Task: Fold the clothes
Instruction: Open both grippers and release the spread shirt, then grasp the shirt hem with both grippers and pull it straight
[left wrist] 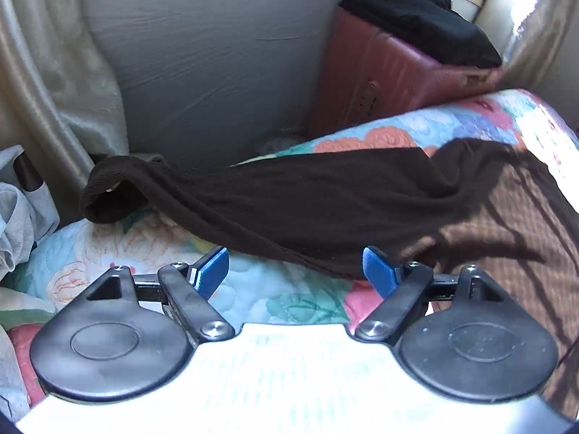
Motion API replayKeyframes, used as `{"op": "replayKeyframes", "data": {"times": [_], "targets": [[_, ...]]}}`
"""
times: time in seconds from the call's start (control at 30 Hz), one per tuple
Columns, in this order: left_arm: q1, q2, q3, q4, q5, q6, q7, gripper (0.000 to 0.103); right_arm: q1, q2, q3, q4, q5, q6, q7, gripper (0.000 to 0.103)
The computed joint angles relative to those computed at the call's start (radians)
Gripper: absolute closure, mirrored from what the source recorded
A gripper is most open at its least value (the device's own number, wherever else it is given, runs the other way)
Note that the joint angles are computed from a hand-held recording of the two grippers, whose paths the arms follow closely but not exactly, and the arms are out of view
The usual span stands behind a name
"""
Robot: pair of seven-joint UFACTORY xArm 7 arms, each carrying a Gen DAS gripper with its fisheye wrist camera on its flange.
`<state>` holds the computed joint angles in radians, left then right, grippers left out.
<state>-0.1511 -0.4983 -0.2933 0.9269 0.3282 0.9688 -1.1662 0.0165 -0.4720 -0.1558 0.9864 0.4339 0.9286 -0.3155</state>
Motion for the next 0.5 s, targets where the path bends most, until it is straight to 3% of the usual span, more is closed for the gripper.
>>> {"op": "replayKeyframes", "data": {"times": [0.1, 0.2, 0.33, 0.4, 0.43, 0.5], "targets": [[-0.108, 0.04, 0.072, -0.013, -0.157, -0.114, 0.17, 0.021, -0.049, -0.089, -0.023, -0.049, -0.068, 0.097, 0.007, 0.047], [-0.229, 0.127, 0.133, 0.021, -0.388, -0.122, 0.401, 0.02, -0.106, -0.192, -0.033, -0.139, -0.139, 0.128, 0.015, 0.044], [-0.257, 0.164, 0.093, 0.058, -0.456, -0.083, 0.478, 0.02, -0.142, -0.252, -0.07, -0.226, -0.165, 0.151, 0.017, 0.044], [-0.254, 0.16, 0.088, 0.051, -0.475, -0.089, 0.482, 0.014, -0.154, -0.269, -0.07, -0.27, -0.177, 0.145, 0.014, 0.044], [-0.254, 0.152, 0.095, 0.034, -0.507, -0.109, 0.479, 0.004, -0.156, -0.278, -0.062, -0.29, -0.188, 0.136, 0.008, 0.044], [-0.257, 0.155, 0.115, 0.004, -0.576, -0.153, 0.492, 0.0, -0.141, -0.32, -0.036, -0.348, -0.23, 0.082, -0.057, 0.045]]}}
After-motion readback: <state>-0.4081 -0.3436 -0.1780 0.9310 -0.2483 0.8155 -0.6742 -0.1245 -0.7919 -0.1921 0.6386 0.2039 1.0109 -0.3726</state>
